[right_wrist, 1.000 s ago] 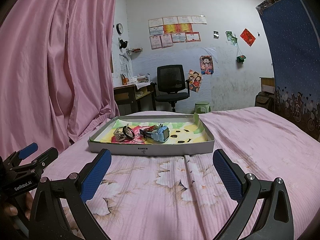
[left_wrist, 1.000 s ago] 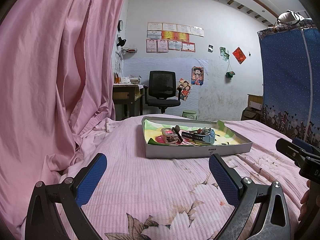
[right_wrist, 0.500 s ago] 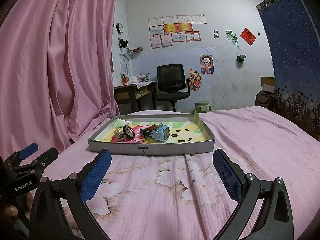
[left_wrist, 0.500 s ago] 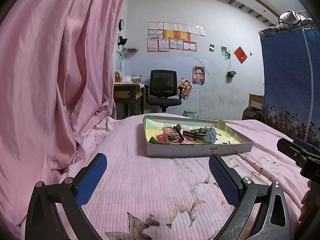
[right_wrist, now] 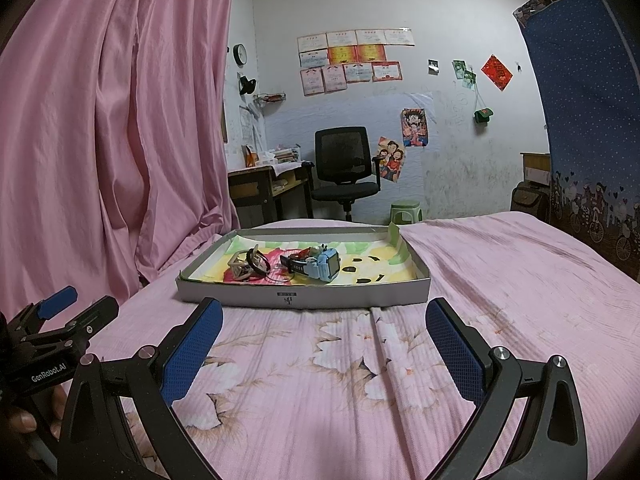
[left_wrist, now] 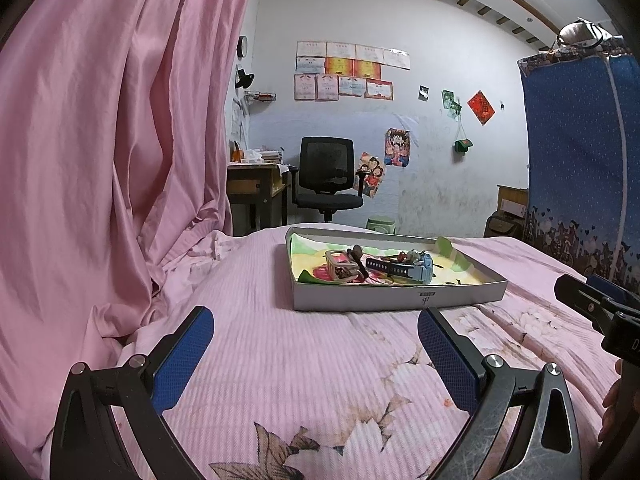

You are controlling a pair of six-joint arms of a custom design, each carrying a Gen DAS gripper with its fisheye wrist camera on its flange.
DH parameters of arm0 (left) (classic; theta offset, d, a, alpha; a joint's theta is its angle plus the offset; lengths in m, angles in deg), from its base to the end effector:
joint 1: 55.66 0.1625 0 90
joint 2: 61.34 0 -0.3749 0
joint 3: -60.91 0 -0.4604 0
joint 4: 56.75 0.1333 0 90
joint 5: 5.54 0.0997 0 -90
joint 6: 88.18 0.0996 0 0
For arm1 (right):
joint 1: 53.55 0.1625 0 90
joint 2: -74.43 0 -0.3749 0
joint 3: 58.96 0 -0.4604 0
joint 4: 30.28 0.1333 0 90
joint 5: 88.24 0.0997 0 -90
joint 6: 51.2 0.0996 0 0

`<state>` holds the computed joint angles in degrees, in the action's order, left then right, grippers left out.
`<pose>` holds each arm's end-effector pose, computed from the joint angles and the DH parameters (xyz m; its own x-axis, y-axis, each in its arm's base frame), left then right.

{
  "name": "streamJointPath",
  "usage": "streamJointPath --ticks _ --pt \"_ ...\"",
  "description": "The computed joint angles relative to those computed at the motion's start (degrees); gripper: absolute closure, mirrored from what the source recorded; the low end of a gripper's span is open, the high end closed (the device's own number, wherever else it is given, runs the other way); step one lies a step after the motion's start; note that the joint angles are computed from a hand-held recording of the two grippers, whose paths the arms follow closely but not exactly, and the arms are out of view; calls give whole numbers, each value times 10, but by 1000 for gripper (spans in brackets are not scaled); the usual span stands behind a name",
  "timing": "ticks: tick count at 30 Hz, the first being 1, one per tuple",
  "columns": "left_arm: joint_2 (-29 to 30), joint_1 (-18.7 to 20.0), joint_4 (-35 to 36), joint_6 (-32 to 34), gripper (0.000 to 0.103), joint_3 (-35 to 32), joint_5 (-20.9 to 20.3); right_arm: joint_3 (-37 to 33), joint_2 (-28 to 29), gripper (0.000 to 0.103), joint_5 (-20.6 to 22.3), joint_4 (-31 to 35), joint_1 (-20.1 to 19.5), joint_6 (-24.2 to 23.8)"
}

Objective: Organize jewelry

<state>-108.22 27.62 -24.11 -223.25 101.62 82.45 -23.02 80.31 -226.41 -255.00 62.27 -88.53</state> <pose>0.0471 -0.7694 0.3520 -0.6684 0.3733 -0.6433 0.7405 0.2528 -0.6227 0.3918 -0.6740 -0.0800 -0.7485 0.3293 0.5757 -0.5431 0.1939 -0.8170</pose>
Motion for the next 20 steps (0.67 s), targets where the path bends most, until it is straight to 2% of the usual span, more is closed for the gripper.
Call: streamJointPath --ticks 20 --pt "6 2 9 2 0 -5 -5 1 0 3 -3 0 0 3"
